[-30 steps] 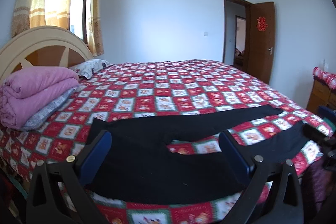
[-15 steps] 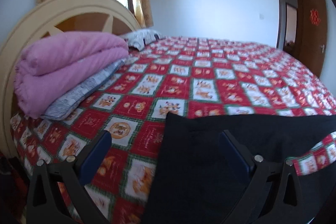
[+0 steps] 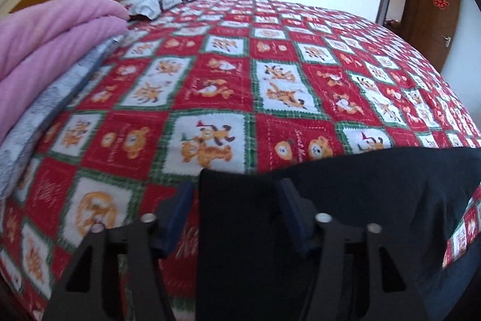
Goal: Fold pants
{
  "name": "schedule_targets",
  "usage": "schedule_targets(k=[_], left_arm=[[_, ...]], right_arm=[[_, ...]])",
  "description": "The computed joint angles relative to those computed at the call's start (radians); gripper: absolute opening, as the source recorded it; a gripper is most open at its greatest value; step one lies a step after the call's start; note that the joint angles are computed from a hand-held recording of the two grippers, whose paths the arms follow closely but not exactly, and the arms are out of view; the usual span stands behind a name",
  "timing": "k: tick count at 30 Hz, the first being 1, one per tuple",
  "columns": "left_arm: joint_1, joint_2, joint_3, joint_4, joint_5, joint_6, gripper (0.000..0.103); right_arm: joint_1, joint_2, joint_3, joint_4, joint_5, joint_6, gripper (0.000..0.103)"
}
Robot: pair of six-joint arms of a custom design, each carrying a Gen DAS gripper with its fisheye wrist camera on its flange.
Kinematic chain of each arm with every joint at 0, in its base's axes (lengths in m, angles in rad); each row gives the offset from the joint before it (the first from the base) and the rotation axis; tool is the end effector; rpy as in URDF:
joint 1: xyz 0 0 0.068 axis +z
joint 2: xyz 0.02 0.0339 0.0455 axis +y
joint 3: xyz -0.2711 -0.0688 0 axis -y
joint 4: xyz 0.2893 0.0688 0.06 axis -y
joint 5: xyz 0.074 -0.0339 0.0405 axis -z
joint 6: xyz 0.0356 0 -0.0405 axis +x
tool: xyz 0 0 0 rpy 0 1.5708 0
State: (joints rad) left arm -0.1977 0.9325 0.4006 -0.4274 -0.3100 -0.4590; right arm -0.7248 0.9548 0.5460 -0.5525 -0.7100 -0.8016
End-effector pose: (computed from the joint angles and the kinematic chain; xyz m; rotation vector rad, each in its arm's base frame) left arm 0.1984 -0.0287 0.1479 -0.4418 2.4287 0.1137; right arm 0.1730 -0.1222 0.1920 -0.3453 2.2175 0.1125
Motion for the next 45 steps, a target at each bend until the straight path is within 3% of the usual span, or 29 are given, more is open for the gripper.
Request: schedule_targets(k=[2, 3, 5, 8, 13, 16, 23, 30, 38, 40, 42, 45], left_arm=[[0.029, 0.056, 0.015, 0.012, 0.024, 0.015, 0.040], [0.046, 0.073, 0.016, 0.017, 0.045, 0.023, 0.037], [0.106, 0.028, -0.031, 0.069, 0.148, 0.047, 0.027], [0.165, -0.029, -0.093, 0.133, 0.245, 0.043, 0.022], [0.175, -0.056, -0.122, 0.170, 0.268, 0.038, 0.021], [0.161, -0.031, -0.113, 0.180, 0.243, 0.039, 0.021], [0.176, -0.048, -0.144, 0.226, 0.250, 0.046, 0.021], [0.171, -0.039, -0.151, 0.246, 0.249, 0.039, 0.021], [0.173, -0.025, -0.150, 0.260, 0.248, 0.044, 0.021], [0.168, -0.027, -0.151, 0.258, 0.245, 0.040, 0.021], [0.166, -0.029, -0.151, 0.256, 0.241, 0.040, 0.022], [0.163, -0.014, -0.145, 0.260, 0.234, 0.045, 0.022]], right_arm=[[-0.004, 0.069, 0.043, 0.028, 0.000, 0.012, 0.082], [-0.006, 0.096, 0.061, 0.033, -0.003, 0.013, 0.075], [-0.010, 0.186, 0.128, 0.044, -0.004, 0.023, 0.068], [-0.012, 0.332, 0.248, 0.059, 0.011, 0.075, 0.056], [-0.010, 0.550, 0.472, 0.071, 0.061, 0.189, 0.055], [0.008, 0.641, 0.583, 0.133, 0.134, 0.252, 0.055], [0.069, 0.910, 0.888, 0.140, 0.285, 0.338, 0.055], [0.130, 1.158, 1.145, 0.060, 0.388, 0.319, 0.055], [0.141, 1.387, 1.430, -0.160, 0.413, 0.287, 0.048], [0.136, 1.392, 1.434, -0.164, 0.407, 0.273, 0.041], [0.136, 1.404, 1.450, -0.187, 0.380, 0.282, 0.021], [0.139, 1.399, 1.442, -0.199, 0.351, 0.266, 0.009]])
